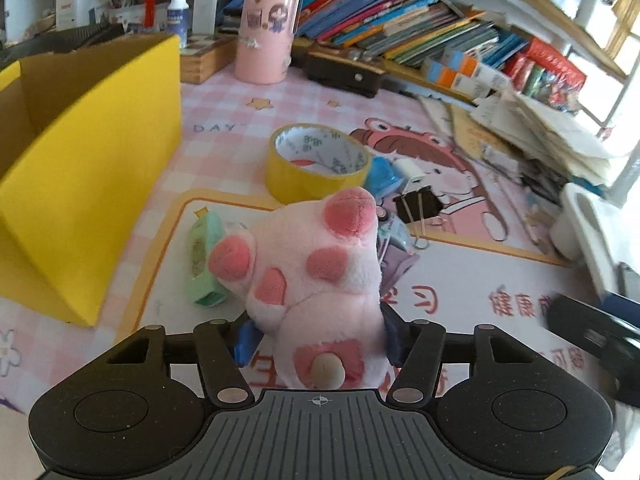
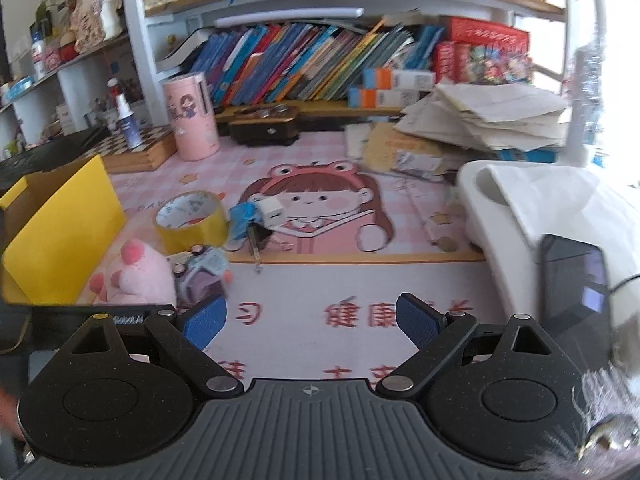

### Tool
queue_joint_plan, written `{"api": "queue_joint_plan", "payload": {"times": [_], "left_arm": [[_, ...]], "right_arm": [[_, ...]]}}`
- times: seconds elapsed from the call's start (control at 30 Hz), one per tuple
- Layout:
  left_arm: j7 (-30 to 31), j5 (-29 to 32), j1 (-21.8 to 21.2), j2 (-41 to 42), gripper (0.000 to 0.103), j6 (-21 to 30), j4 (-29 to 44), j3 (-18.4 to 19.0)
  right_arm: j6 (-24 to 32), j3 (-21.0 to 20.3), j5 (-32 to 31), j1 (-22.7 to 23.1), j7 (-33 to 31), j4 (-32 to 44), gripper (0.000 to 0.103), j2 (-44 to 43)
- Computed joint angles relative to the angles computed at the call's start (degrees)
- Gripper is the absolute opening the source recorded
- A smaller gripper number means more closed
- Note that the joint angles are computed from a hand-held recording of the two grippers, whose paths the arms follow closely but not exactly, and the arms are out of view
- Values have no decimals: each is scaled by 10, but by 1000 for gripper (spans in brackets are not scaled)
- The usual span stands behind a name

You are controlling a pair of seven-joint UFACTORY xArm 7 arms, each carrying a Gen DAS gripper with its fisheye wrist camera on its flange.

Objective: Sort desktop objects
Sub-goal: 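Grasp the pink plush pig with the left tool while the right tool grasps the toy truck, then lift the pig and truck and carry both toward the yellow box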

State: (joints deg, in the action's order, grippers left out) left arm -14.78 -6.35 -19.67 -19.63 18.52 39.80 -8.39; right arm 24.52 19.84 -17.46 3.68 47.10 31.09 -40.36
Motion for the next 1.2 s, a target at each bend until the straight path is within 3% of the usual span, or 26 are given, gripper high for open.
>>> {"api": "queue_joint_plan", "payload": {"times": [0.13, 0.33, 0.6, 0.7, 0.8, 0.93, 1.2], "left_arm": [[61, -41, -31, -66, 59, -11, -38, 42], [46, -35, 2, -140, 59, 30, -68, 32], [6, -3, 38, -212, 59, 60, -106, 19], [-1, 6, 42, -226, 59, 72, -110, 14], [-5, 12, 44, -235, 59, 74, -115, 14], [-1, 5, 33, -244, 59, 63, -125, 26], [42, -30, -9, -247, 59, 25, -138, 69]], "right_arm": [[-45, -19, 9, 20, -33, 21, 93, 62], [-113, -23, -13, 26, -97, 74, 92, 186], [-152, -39, -102, 34, -162, 155, 78, 327], [-155, -70, -76, 67, -209, 167, 66, 355], [-171, -93, -21, 94, -257, 162, 58, 361], [-169, -96, -10, 100, -261, 150, 58, 348], [-127, -63, 4, 85, -184, 111, 58, 258]]}}
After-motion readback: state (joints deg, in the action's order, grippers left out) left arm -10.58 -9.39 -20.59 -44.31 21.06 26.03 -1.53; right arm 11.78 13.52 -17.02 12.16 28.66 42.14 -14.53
